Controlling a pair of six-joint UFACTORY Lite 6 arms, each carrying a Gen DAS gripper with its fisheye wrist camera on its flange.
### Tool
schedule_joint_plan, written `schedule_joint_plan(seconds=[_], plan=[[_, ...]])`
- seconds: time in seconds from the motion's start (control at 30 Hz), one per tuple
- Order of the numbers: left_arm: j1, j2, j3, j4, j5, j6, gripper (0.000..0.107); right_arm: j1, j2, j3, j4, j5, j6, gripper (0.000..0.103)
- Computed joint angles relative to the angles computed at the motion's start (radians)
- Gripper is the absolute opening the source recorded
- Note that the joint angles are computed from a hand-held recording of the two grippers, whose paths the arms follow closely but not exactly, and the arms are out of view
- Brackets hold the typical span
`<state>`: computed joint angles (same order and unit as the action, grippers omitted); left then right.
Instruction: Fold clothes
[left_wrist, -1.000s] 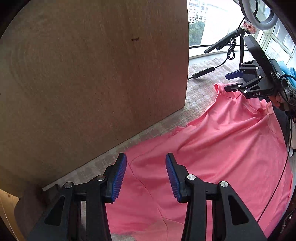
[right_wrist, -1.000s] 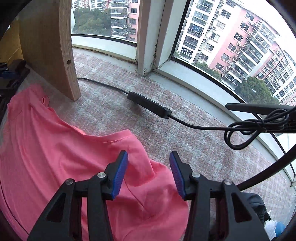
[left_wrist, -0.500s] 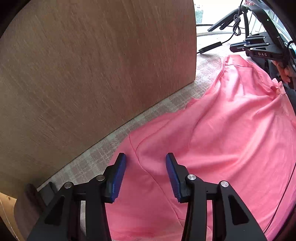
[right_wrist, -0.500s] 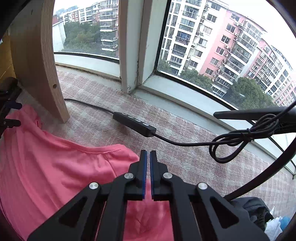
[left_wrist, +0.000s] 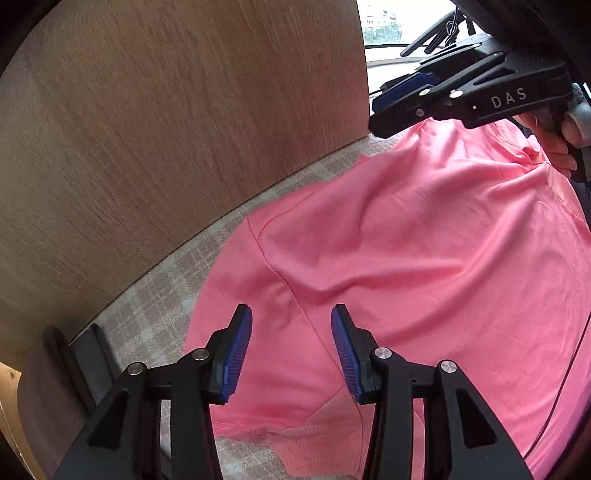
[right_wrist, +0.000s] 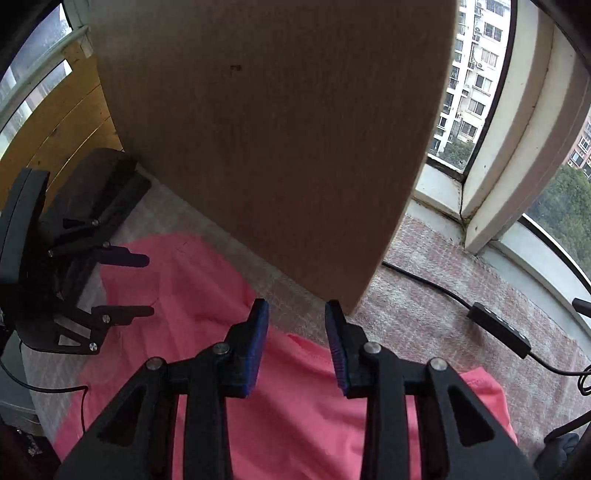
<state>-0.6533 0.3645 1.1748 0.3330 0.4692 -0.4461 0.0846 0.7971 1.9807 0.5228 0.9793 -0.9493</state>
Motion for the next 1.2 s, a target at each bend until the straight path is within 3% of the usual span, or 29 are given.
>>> schedule_joint_plan(seconds=[0.3,0.43,0.5,0.6,0.7,0.8,0.9,0.97,1.03,1.17,1.2], plan=[[-0.005,-0.052,-0.092,-0.011,-0.055,-0.010,0.043,0.074,0.009,-0.096,-0.035,-0.069,0.095,0.030],[0.000,-0.067,-0.106,-0.022,-0.062,-0.005,0.046,0.081,-0.005,-0.139,-0.017,-0.083,0.084,0.018],[0.001,-0.070,-0.109,-0.032,-0.065,0.001,0.047,0.074,-0.017,-0.156,0.016,-0.094,0.055,0.006],[-0.003,-0.072,-0.108,-0.036,-0.065,-0.001,0.048,0.060,-0.035,-0.173,0.068,-0.115,0.017,0.005],[-0.003,-0.075,-0.107,-0.044,-0.065,-0.001,0.050,0.053,-0.085,-0.198,0.114,-0.233,-0.003,0.005],[-0.006,-0.073,-0.095,-0.033,-0.048,-0.020,0.053,0.057,-0.040,-0.107,0.065,-0.200,0.070,0.007],[-0.013,-0.077,-0.083,0.011,-0.017,-0.062,0.053,0.027,-0.030,-0.061,0.077,-0.104,0.074,0.021],[-0.012,-0.091,-0.080,0.069,0.009,-0.122,0.053,-0.022,-0.095,-0.119,0.111,-0.115,0.021,0.022],[0.012,-0.111,-0.088,0.061,0.017,-0.119,0.053,-0.087,-0.131,-0.136,0.128,-0.118,-0.008,0.032],[0.060,-0.212,-0.194,0.056,-0.021,-0.090,0.053,-0.218,-0.086,-0.032,0.063,-0.080,-0.001,0.037],[0.049,-0.210,-0.183,0.061,-0.012,-0.090,0.053,-0.241,-0.055,0.006,0.013,-0.081,0.015,0.042]])
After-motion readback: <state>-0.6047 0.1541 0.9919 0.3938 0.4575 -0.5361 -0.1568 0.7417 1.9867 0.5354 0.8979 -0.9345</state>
